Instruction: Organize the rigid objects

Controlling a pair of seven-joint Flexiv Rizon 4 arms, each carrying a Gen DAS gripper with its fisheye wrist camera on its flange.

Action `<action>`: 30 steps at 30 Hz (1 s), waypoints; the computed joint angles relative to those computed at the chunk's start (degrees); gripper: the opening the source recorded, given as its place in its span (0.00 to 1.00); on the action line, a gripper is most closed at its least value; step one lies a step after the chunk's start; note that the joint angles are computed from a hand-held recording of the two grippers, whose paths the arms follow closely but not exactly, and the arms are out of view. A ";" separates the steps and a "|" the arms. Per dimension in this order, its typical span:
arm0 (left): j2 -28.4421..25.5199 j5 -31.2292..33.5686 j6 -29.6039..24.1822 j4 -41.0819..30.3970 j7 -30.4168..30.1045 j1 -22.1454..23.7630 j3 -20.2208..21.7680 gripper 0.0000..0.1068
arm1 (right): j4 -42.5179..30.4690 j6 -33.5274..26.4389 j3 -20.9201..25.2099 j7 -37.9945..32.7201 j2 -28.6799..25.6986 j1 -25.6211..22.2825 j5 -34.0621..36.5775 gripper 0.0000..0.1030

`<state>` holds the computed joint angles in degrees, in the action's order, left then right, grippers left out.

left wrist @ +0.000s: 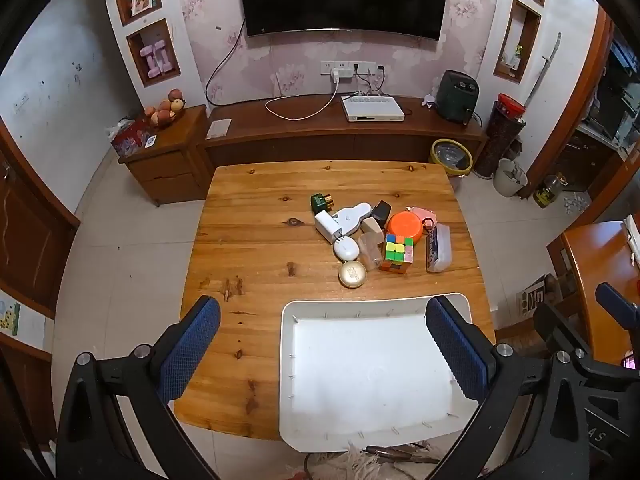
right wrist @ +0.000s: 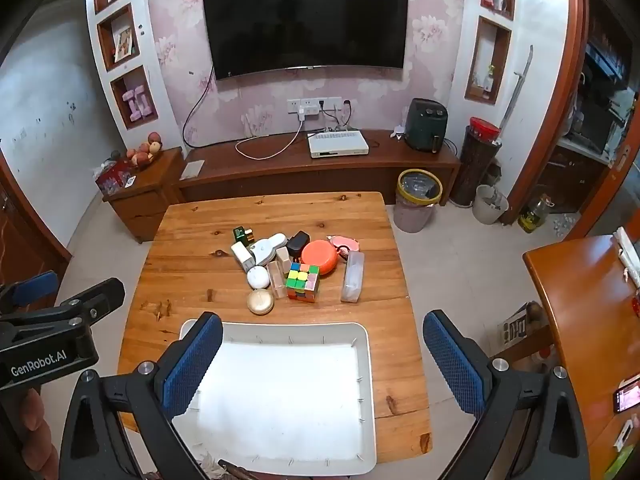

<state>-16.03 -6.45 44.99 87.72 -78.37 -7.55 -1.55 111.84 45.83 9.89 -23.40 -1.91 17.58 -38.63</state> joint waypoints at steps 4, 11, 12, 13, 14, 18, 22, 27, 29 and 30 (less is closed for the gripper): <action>0.12 0.19 -0.10 -0.03 -0.01 0.04 0.07 0.96 | -0.51 0.11 -0.18 -0.34 -0.40 -0.04 0.24 0.98; -0.07 1.24 -1.47 -0.90 -0.37 -0.15 0.19 0.96 | 1.21 1.14 -0.10 0.62 0.23 -0.33 -0.25 0.98; -0.10 1.23 -1.55 -0.95 -0.35 -0.14 0.17 0.96 | 1.71 1.34 -0.01 1.07 0.33 -0.37 -0.52 0.98; -0.07 1.20 -1.54 -0.95 -0.30 -0.12 0.16 0.96 | 0.35 0.47 -0.11 -0.43 -0.23 -0.28 0.94 0.98; -0.12 1.25 -1.64 -1.02 -0.37 -0.14 0.17 0.96 | 0.49 0.50 -0.08 -0.27 -0.24 -0.24 0.85 0.98; -0.12 1.39 -1.73 -1.07 -0.51 -0.18 0.21 0.96 | 0.57 0.63 -0.12 -0.48 -0.31 -0.16 1.23 0.98; -0.16 1.35 -0.72 -0.02 -0.51 -0.46 0.04 0.96 | -0.26 -0.17 -0.14 -1.12 -0.43 -0.04 1.87 0.98; 0.84 1.02 0.17 1.93 -0.08 -0.51 0.03 0.96 | 1.21 0.98 -0.09 -0.04 -0.51 -0.11 1.50 0.98; 0.77 1.22 0.01 1.75 -0.26 -0.58 0.04 0.96 | 1.20 0.87 -0.03 -0.02 -0.51 0.00 1.72 0.98; 0.77 1.32 -0.04 1.69 -0.37 -0.61 0.06 0.96 | 1.14 0.85 -0.04 -0.07 -0.55 0.02 1.85 0.98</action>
<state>-15.27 -5.13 44.95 89.40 -78.74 -8.16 -1.49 112.98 46.68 9.85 -23.47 -2.46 17.60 -36.78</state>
